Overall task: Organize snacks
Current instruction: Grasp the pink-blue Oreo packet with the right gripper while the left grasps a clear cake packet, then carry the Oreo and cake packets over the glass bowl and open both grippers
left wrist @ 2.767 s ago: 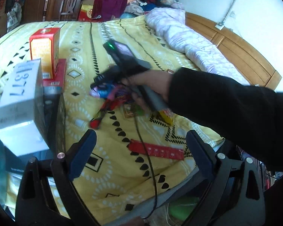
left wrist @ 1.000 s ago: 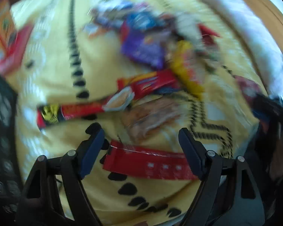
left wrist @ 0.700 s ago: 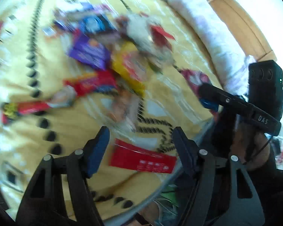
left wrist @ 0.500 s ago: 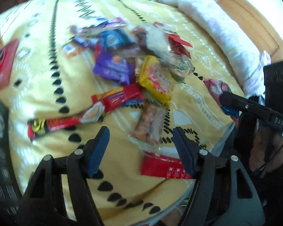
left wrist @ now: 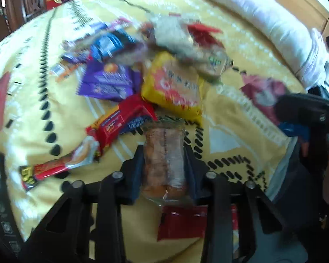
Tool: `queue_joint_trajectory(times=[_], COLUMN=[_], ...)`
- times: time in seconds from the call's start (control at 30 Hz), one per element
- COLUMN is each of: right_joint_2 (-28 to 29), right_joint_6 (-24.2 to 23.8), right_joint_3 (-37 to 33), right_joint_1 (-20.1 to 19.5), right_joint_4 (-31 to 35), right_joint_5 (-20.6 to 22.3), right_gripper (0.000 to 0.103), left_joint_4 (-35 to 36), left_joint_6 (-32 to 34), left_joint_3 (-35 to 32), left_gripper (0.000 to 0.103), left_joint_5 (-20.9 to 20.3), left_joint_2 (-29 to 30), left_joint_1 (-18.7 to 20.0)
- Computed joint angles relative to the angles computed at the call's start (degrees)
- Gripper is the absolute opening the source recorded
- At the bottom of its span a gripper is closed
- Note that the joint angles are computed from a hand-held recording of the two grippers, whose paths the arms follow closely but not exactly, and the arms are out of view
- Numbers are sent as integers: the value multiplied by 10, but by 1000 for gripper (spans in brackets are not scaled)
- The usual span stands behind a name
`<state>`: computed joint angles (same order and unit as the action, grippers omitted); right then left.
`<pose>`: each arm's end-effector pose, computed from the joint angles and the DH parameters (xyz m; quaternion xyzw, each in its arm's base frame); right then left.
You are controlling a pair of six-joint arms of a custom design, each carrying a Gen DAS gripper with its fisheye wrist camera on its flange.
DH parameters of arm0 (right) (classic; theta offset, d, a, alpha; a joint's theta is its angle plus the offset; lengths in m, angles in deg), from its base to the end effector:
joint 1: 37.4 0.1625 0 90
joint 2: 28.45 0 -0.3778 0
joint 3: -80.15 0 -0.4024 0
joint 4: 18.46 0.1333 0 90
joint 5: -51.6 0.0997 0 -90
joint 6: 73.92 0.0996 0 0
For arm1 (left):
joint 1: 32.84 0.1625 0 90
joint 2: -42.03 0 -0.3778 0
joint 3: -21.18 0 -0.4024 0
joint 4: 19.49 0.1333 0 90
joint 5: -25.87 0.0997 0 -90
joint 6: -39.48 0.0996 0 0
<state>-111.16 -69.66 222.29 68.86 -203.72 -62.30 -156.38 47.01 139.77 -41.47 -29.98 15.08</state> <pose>0.1975 -0.3452 0.1753 0.0340 -0.9325 0.3312 0.1403 -0.2033 -0.4813 0.1382 0.4109 0.8903 -0.0609 0.1868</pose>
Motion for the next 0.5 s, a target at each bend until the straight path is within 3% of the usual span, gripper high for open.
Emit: queue_joint_trajectory(times=[0.13, 0.3, 0.5], right_joint_2=[1, 33, 136], right_joint_6=[-4, -10, -38], right_joint_3=[-9, -53, -176], right_joint_1=[14, 53, 127], right_joint_4=[-11, -9, 29], right_joint_5=[-11, -24, -25], right_gripper=[48, 48, 49], left_joint_4=[-20, -10, -13], left_joint_6=[-22, -60, -65], left_joint_3=[16, 13, -10], left_gripper=[35, 35, 35], left_joint_5=[14, 75, 165], left_joint_2=[-60, -150, -268], left_joint_1=[-11, -23, -16])
